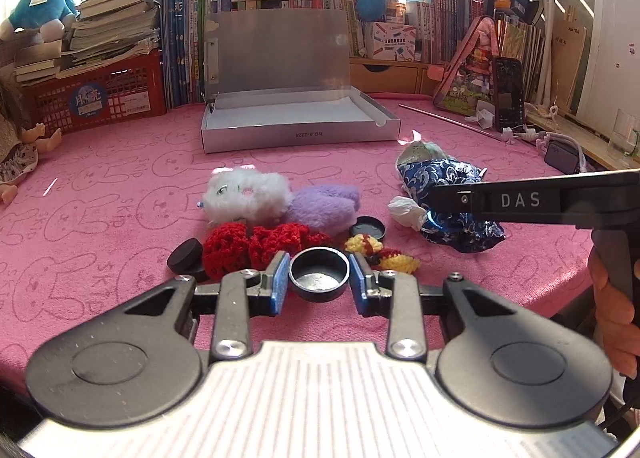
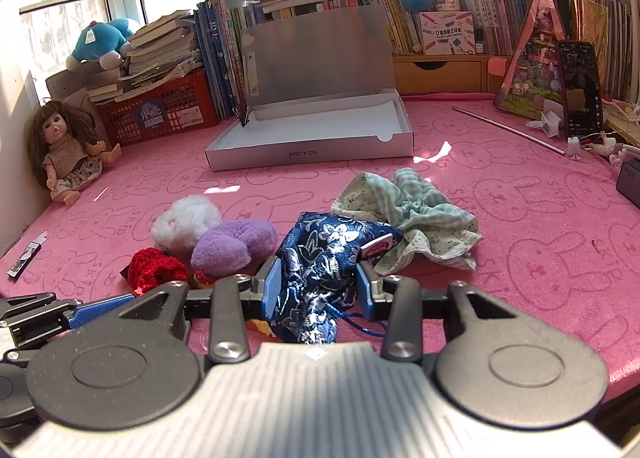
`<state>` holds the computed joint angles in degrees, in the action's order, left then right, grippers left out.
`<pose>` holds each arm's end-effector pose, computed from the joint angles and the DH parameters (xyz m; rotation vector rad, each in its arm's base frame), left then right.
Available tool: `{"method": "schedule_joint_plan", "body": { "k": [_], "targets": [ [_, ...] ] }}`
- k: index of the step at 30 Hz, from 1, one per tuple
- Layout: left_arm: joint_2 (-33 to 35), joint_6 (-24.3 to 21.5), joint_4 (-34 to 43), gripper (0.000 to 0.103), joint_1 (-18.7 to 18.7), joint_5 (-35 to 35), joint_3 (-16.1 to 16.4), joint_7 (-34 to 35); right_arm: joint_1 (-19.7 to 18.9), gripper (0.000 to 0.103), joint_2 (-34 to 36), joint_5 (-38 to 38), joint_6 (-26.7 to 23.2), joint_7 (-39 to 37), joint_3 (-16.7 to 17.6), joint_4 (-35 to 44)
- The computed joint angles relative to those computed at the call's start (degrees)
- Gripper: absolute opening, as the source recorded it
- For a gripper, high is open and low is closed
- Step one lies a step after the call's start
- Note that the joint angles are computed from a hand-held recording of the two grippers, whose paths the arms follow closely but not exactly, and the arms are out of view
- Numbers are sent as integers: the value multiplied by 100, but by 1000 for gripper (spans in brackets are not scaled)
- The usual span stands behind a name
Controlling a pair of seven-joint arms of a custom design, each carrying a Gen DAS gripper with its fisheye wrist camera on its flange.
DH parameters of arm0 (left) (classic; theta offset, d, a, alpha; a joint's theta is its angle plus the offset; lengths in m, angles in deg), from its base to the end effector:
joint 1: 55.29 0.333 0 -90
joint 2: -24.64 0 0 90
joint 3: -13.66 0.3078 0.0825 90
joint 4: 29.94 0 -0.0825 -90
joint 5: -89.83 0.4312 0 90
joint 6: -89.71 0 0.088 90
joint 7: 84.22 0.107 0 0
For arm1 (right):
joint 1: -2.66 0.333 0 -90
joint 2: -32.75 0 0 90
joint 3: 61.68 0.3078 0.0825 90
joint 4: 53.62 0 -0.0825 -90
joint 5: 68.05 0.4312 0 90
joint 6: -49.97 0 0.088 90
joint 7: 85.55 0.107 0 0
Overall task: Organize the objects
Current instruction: 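Carry pouch in right gripper and lid in left gripper into white box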
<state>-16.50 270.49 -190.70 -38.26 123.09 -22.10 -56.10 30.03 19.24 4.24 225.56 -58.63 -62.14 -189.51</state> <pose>0.3919 -0.1709 0.4210 -1.6734 1.5327 -0.8817 0.5029 0.1702 0.4498 -1.7966 1.2591 -0.4583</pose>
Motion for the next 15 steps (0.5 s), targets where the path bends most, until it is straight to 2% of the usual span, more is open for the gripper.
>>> {"method": "schedule_joint_plan", "body": {
  "k": [4, 8, 12, 15],
  "targets": [
    [-3, 291, 114, 38, 240, -8, -40, 94, 34, 43, 7, 270, 6, -280, -49, 96],
    [197, 398, 328, 38, 519, -122, -55, 312, -46, 43, 88, 441, -75, -467, -31, 272],
    [577, 437, 674, 38, 813, -229, -40, 583, -159, 43, 240, 535, -66, -666, 40, 506],
    [923, 425, 966, 38, 1019, -307, -29, 714, -285, 44, 392, 337, -77, -481, 117, 670]
  ]
}}
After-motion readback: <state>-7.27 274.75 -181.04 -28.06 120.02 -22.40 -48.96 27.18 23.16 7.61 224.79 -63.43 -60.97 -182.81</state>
